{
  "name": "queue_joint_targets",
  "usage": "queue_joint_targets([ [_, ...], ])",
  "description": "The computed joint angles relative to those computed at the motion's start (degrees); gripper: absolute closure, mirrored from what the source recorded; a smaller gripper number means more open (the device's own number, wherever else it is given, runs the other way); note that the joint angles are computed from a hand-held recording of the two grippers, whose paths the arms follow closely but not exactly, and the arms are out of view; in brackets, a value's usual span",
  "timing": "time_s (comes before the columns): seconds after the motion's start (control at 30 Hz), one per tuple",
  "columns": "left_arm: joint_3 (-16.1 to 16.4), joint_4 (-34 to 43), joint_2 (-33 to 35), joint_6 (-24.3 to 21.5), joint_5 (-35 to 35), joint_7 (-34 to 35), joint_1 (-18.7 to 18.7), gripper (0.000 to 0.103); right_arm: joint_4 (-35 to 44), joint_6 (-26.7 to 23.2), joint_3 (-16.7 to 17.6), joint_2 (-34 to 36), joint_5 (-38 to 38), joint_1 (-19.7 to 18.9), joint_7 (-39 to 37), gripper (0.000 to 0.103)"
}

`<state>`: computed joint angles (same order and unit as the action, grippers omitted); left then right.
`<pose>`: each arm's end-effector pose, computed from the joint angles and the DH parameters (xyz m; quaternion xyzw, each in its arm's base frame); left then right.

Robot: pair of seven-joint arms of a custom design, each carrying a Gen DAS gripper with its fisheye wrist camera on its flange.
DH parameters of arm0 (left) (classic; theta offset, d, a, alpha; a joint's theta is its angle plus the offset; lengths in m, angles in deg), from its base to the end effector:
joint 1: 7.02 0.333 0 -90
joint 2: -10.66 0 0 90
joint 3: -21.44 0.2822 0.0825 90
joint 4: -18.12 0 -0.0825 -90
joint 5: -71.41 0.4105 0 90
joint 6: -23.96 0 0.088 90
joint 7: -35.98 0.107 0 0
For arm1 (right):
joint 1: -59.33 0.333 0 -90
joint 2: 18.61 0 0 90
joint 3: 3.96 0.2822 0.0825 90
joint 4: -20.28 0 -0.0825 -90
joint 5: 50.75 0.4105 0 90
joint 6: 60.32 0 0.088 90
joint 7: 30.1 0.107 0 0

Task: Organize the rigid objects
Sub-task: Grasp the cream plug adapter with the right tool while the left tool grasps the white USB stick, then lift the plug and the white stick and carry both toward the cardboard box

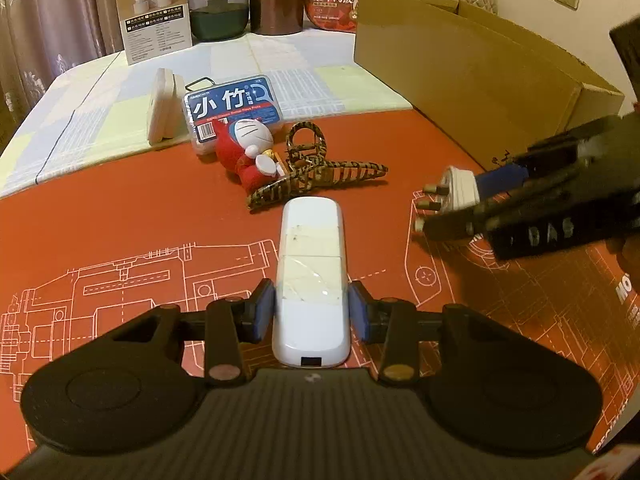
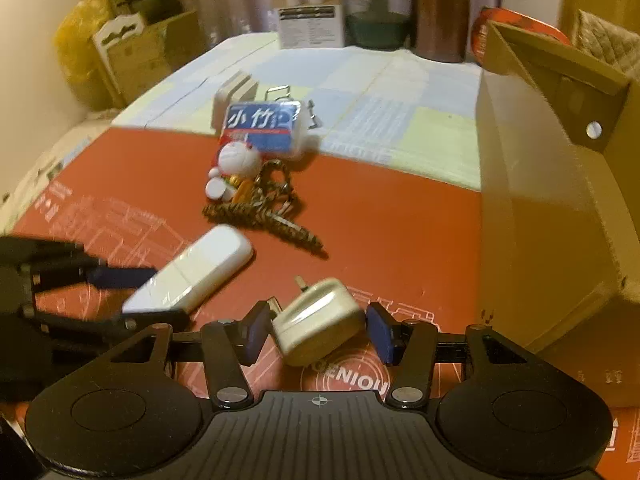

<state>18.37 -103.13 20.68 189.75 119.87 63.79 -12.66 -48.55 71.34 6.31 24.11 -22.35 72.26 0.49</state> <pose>0.5997 -0.1361 0.3351 -0.7189 0.6041 -0.2335 0.2526 0.7318 0.2826 0.3499 -0.9237 0.2199 -0.0338 0.3119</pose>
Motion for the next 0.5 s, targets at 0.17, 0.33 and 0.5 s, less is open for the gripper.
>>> queue_joint_targets([
  [0.17,0.29,0.06,0.15,0.68,0.33,-1.35,0.03,0.067,-2.05,2.62,-0.24,-0.49,-2.19,0.78,-4.64,0.053],
  [0.33,0.83,-0.44,-0.05,2.19,0.69,-3.2,0.24,0.065,-3.28,4.25,0.39,-0.91,-1.34,0.3,-7.24,0.05],
  [0.5,1.13,-0.43,0.01,3.17,0.93,-4.89,0.39,0.065,2.86,-0.8,0.42,2.37,0.93,-0.03,0.12,0.05],
])
